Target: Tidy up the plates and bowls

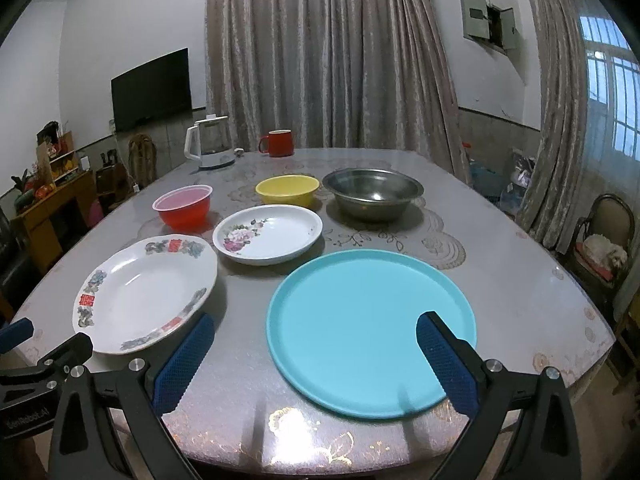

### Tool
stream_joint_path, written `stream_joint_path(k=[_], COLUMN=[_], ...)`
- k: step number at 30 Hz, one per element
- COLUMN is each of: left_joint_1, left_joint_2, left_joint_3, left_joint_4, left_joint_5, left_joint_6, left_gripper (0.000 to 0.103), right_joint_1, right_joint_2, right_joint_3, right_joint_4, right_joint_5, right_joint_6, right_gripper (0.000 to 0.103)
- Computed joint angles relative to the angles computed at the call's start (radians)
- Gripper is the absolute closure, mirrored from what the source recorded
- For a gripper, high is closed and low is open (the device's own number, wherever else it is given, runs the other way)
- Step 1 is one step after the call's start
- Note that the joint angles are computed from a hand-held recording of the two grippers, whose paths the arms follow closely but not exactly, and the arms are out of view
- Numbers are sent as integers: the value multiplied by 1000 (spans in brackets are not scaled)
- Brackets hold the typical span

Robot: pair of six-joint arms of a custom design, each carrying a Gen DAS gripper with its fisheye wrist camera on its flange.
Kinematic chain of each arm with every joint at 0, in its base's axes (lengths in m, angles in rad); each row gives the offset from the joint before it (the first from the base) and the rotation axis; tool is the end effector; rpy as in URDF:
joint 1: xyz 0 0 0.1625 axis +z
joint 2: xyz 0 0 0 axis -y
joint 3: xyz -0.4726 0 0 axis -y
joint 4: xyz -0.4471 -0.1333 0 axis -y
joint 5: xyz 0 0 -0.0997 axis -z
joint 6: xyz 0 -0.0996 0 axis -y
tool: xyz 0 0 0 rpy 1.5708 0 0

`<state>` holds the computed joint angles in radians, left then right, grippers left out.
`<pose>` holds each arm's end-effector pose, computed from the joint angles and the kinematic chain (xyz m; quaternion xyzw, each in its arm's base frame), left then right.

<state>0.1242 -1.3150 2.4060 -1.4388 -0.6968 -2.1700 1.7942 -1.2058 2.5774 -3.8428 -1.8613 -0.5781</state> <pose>-0.2716 -0.2452 0.1076 -0.0353 0.7798 -0.4592 0.4240 0.1894 -0.3609 0.1845 0.2895 -0.8449 0.4008 0.2042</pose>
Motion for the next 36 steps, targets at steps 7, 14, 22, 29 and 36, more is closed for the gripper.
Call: stream_joint_path(k=[7,14,22,29,36], left_joint_1=[3,2,5,8,7], left_joint_2=[-1,3,-2,-2,-2], left_joint_3=[-1,-2,1,3,1], left_joint_4=[2,9,-4,-7,2], left_joint_5=[-8,-8,-2,2,-1], left_joint_6=[-2,-7,2,3,-6], left_gripper=[0,0,0,1,1], right_joint_1=[3,0,0,3,7], right_joint_2=[-2,-3,2,2,3], right_joint_3=[2,3,7,1,3], right_joint_4=[22,29,21,52,43], right_joint_5=[10,12,9,-6,0], right_joint_6=[-3,-4,-16,-3,-14], right_gripper=[0,0,0,0,0])
